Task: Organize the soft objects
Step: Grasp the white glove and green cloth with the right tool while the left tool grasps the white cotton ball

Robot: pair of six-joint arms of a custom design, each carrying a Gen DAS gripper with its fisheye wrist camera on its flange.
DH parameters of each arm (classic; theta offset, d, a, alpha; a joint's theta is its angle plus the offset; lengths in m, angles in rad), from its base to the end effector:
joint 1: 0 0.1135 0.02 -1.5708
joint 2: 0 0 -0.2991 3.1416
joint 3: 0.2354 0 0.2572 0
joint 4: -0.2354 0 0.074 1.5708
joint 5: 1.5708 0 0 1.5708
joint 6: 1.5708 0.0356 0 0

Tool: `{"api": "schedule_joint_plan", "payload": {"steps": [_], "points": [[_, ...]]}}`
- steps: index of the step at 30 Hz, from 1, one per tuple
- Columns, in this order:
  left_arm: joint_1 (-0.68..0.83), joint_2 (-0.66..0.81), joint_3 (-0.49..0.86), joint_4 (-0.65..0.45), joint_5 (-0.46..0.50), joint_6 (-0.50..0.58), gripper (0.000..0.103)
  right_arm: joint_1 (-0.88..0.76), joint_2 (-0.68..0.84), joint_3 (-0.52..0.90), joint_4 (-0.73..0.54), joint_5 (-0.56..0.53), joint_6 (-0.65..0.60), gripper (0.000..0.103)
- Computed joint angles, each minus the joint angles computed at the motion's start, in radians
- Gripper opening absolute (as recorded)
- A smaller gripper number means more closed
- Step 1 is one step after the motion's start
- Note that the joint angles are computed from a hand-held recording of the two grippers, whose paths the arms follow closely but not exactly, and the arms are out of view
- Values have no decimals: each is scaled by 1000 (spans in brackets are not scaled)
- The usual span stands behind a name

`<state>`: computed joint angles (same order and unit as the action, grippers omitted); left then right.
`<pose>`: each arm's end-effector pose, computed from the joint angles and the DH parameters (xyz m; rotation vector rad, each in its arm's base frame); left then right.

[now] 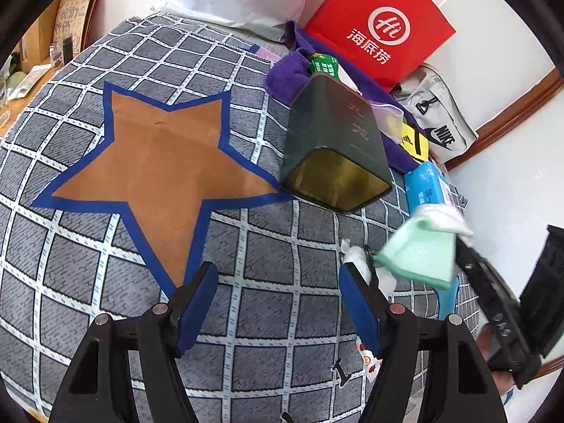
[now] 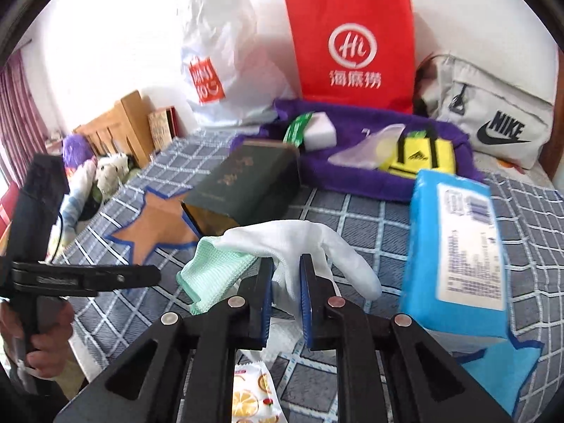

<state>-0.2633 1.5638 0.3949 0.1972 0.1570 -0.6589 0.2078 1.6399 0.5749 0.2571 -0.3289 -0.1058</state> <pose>0.2230 -0.0659 0.1157 -0.4525 2.5818 -0.5447 0.2801 0.0708 0.1443 -0.5240 2.3079 0.4396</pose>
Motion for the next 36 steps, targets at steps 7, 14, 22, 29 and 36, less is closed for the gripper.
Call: {"api": "schedule_joint_plan", "payload": {"steps": [7, 14, 22, 29, 36], "points": [[-130, 10, 40, -41, -100, -46, 69, -110, -166, -79, -94, -51, -54, 14], [-265, 64, 113, -61, -217, -70, 67, -262, -270, -160, -163, -142, -154, 14], [-327, 176, 200, -64, -268, -61, 48, -415, -165, -219, -104, -150, -292, 14], [-361, 219, 243, -93, -318, -38, 28, -447, -45, -222, -19, -115, -333, 15], [-329, 193, 232, -93, -291, -43, 17, -482, -12, -211, -14, -171, -337, 15]]}}
